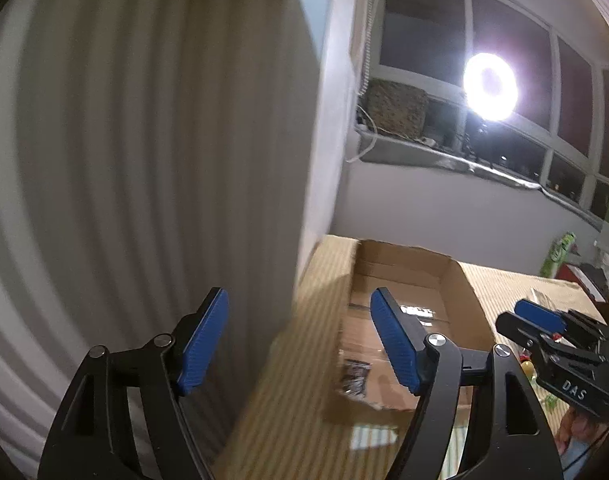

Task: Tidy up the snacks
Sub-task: 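Open the left tool over the box while the right tool drops the blue bar in, then move both open tools back over the snacks on the table, then grasp the red-trimmed chocolate bag with the right tool while the left grasps the yellow ball candy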

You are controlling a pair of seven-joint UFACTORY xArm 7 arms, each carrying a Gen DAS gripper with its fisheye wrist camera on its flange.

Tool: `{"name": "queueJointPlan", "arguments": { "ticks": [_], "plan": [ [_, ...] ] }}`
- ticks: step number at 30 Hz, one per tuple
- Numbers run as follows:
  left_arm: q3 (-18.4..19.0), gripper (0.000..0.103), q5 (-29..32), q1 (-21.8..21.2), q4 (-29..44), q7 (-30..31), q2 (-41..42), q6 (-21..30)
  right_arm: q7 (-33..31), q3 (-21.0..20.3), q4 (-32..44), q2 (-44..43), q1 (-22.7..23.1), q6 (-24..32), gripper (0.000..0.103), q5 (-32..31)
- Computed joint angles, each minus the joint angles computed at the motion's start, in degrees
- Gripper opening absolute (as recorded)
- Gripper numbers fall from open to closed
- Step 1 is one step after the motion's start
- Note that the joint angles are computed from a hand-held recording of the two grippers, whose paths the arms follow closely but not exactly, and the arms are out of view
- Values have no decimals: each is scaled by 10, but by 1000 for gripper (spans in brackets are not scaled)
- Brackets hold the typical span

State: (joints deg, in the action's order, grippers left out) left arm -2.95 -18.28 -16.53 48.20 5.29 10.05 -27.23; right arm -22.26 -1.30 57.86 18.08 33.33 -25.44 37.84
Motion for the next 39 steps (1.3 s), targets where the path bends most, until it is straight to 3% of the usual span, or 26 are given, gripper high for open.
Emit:
{"name": "queueJointPlan", "arguments": {
  "ticks": [8, 12, 14, 19, 24, 29, 35, 39],
  "plan": [
    [-16, 79, -56, -26, -33, 52, -43, -12, -2, 30, -75, -42, -8, -60, 46, 15],
    [-35, 79, -59, -47, -23, 73, -40, 0, 30, 56, -165, -95, -47, -109, 47, 20],
    [-39, 79, -94, -79, -7, 115, -30, 5, 48, 65, -223, -132, -70, -135, 47, 32],
    [-50, 79, -106, -138, 32, 153, 2, 19, 60, 85, -347, -222, -118, -180, 51, 106],
    [-53, 79, -55, -176, 66, 136, 34, 49, 34, 112, -428, -299, -165, -186, 55, 206],
    [-57, 79, 12, -173, 59, 91, 35, 59, 23, 141, -446, -325, -183, -187, 55, 246],
    [-33, 79, -13, -204, 27, 97, 12, 62, 25, 159, -439, -314, -172, -192, 62, 235],
    [-41, 79, -2, -195, 21, 75, 16, 72, 34, 151, -432, -295, -172, -182, 62, 215]
  ]
}}
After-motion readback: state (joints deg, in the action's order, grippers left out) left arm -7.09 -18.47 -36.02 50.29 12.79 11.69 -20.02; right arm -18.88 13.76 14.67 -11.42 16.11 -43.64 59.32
